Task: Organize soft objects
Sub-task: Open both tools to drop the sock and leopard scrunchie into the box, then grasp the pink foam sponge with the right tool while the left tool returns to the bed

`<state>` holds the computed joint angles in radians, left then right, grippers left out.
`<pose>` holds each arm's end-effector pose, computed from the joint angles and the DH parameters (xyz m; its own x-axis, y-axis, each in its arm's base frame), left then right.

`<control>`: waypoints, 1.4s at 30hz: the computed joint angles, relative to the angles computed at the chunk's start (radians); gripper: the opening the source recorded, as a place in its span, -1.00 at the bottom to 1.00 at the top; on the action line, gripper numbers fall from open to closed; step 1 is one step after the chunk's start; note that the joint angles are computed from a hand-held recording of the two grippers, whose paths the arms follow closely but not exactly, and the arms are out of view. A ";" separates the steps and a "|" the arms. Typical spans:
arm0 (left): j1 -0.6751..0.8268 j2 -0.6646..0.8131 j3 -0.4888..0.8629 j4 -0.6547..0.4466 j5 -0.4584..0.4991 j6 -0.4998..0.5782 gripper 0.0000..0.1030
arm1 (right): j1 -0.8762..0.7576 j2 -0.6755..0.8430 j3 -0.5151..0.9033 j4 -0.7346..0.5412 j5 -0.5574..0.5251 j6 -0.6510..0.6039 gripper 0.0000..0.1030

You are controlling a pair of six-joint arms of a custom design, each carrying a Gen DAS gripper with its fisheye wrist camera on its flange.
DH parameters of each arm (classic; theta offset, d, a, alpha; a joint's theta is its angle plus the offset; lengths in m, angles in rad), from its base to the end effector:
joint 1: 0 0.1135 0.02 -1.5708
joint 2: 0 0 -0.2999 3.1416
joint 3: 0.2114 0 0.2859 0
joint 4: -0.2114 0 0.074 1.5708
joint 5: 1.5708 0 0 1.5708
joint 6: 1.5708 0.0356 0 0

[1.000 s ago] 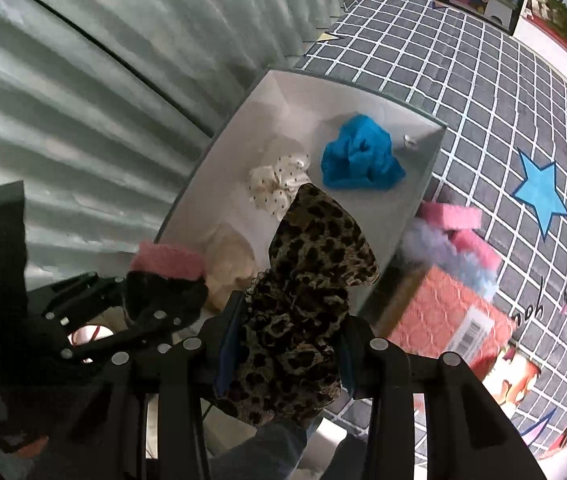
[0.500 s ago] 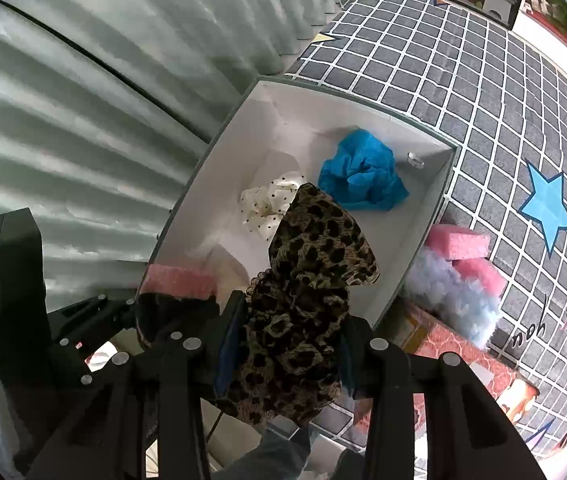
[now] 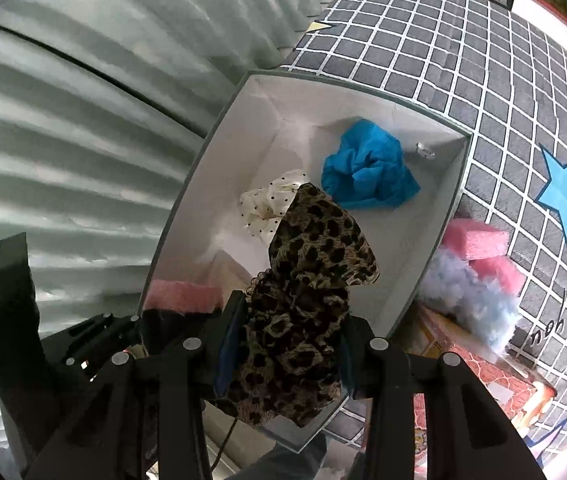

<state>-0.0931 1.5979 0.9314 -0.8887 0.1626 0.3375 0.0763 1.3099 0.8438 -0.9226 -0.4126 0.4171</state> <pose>0.2849 -0.0324 0.1785 -0.9082 0.4130 -0.0683 0.4186 0.8961 -0.1476 0.2368 0.0324 0.2264 -0.9542 0.2993 -0.0058 0.2672 0.8604 0.4339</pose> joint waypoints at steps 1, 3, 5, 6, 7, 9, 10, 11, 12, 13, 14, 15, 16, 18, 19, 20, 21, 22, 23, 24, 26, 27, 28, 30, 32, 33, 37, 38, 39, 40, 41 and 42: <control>0.000 0.001 0.001 0.000 -0.001 -0.003 -0.28 | -0.004 0.002 -0.002 0.003 -0.005 0.001 -0.17; -0.001 0.003 0.002 -0.002 -0.004 -0.009 -0.13 | -0.014 0.005 -0.007 0.012 -0.015 -0.001 -0.17; -0.003 0.002 0.003 -0.003 -0.005 -0.012 0.03 | -0.028 0.006 -0.012 0.018 -0.030 -0.001 -0.13; -0.005 0.000 0.004 -0.004 -0.005 -0.012 0.17 | -0.036 0.005 -0.015 0.021 -0.038 -0.002 -0.10; -0.007 -0.001 0.004 -0.003 -0.005 -0.013 0.25 | -0.049 0.004 -0.020 0.027 -0.051 -0.002 -0.04; -0.014 -0.005 0.005 -0.004 -0.001 -0.015 0.58 | -0.067 0.002 -0.022 0.031 -0.068 -0.007 0.29; -0.018 -0.007 0.005 -0.003 0.003 -0.020 0.61 | -0.079 -0.002 -0.022 0.032 -0.078 -0.012 0.55; -0.020 -0.008 0.005 -0.003 0.007 -0.025 0.61 | -0.086 -0.007 -0.022 0.032 -0.079 -0.016 0.58; -0.025 -0.006 0.007 -0.004 0.011 -0.031 0.65 | -0.095 -0.009 -0.017 0.026 -0.079 -0.024 0.58; -0.031 -0.002 0.010 -0.007 0.014 -0.040 0.68 | -0.104 -0.009 -0.013 0.020 -0.082 -0.035 0.58; -0.036 0.002 0.011 -0.008 0.014 -0.048 0.82 | -0.115 -0.014 -0.007 0.010 -0.084 -0.046 0.58; -0.042 0.006 0.013 -0.011 0.014 -0.056 0.88 | -0.134 -0.021 -0.001 -0.004 -0.088 -0.062 0.58; -0.048 0.008 0.014 -0.011 0.013 -0.066 0.99 | -0.150 -0.028 0.005 -0.017 -0.092 -0.075 0.58; -0.059 0.011 0.016 -0.017 0.011 -0.082 0.99 | -0.207 -0.047 0.015 -0.049 -0.101 -0.123 0.58; -0.062 0.014 0.017 -0.021 0.013 -0.087 0.99 | -0.257 -0.052 0.027 -0.076 -0.101 -0.163 0.58; -0.065 0.017 0.019 -0.025 0.018 -0.095 0.99 | -0.298 -0.054 0.033 -0.094 -0.099 -0.194 0.58; -0.067 0.017 0.020 -0.027 0.019 -0.102 0.99 | -0.337 -0.052 0.039 -0.109 -0.095 -0.221 0.58; -0.071 0.017 0.021 -0.029 0.018 -0.109 0.99 | -0.402 -0.042 0.049 -0.137 -0.082 -0.267 0.58; -0.077 0.016 0.023 -0.032 0.017 -0.119 0.99 | -0.442 -0.032 0.050 -0.146 -0.067 -0.294 0.58; -0.083 0.015 0.025 -0.034 0.017 -0.126 0.99 | -0.482 -0.020 0.049 -0.152 -0.046 -0.323 0.59; -0.099 0.011 0.026 -0.038 0.013 -0.144 0.99 | -0.565 0.022 0.044 -0.165 0.000 -0.382 0.59; -0.107 0.009 0.026 -0.040 0.011 -0.153 0.99 | -0.591 0.041 0.040 -0.167 0.011 -0.403 0.59; -0.114 0.008 0.027 -0.044 0.010 -0.162 0.99 | -0.618 0.065 0.031 -0.163 0.021 -0.426 0.59; -0.136 0.002 0.025 -0.052 0.006 -0.186 0.99 | -0.648 0.111 0.014 -0.155 0.037 -0.471 0.59; -0.161 -0.006 0.020 -0.058 -0.001 -0.210 0.99 | -0.640 0.160 0.002 -0.130 0.037 -0.494 0.59; -0.171 -0.010 0.017 -0.061 -0.005 -0.218 0.99 | -0.634 0.180 -0.003 -0.118 0.034 -0.506 0.59; -0.209 -0.024 0.008 -0.074 -0.023 -0.261 0.99 | -0.591 0.267 -0.019 -0.045 0.010 -0.573 0.59; -0.218 -0.030 0.005 -0.079 -0.028 -0.275 0.99 | -0.580 0.289 -0.017 -0.030 0.008 -0.587 0.59; -0.225 -0.034 0.003 -0.083 -0.032 -0.287 0.99 | -0.577 0.306 -0.017 -0.022 0.003 -0.603 0.59; -0.233 -0.038 0.001 -0.088 -0.038 -0.301 0.99 | -0.568 0.332 -0.014 -0.004 -0.005 -0.617 0.58; -0.237 -0.042 0.000 -0.093 -0.041 -0.309 0.99 | -0.563 0.353 -0.014 0.011 -0.008 -0.626 0.58; -0.246 -0.047 -0.002 -0.097 -0.048 -0.323 0.99 | -0.557 0.375 -0.013 0.026 -0.010 -0.633 0.58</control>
<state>-0.3389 1.5511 0.9296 -0.9857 0.1146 0.0144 -0.4806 1.6849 0.8303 -0.8969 -0.4228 -0.2155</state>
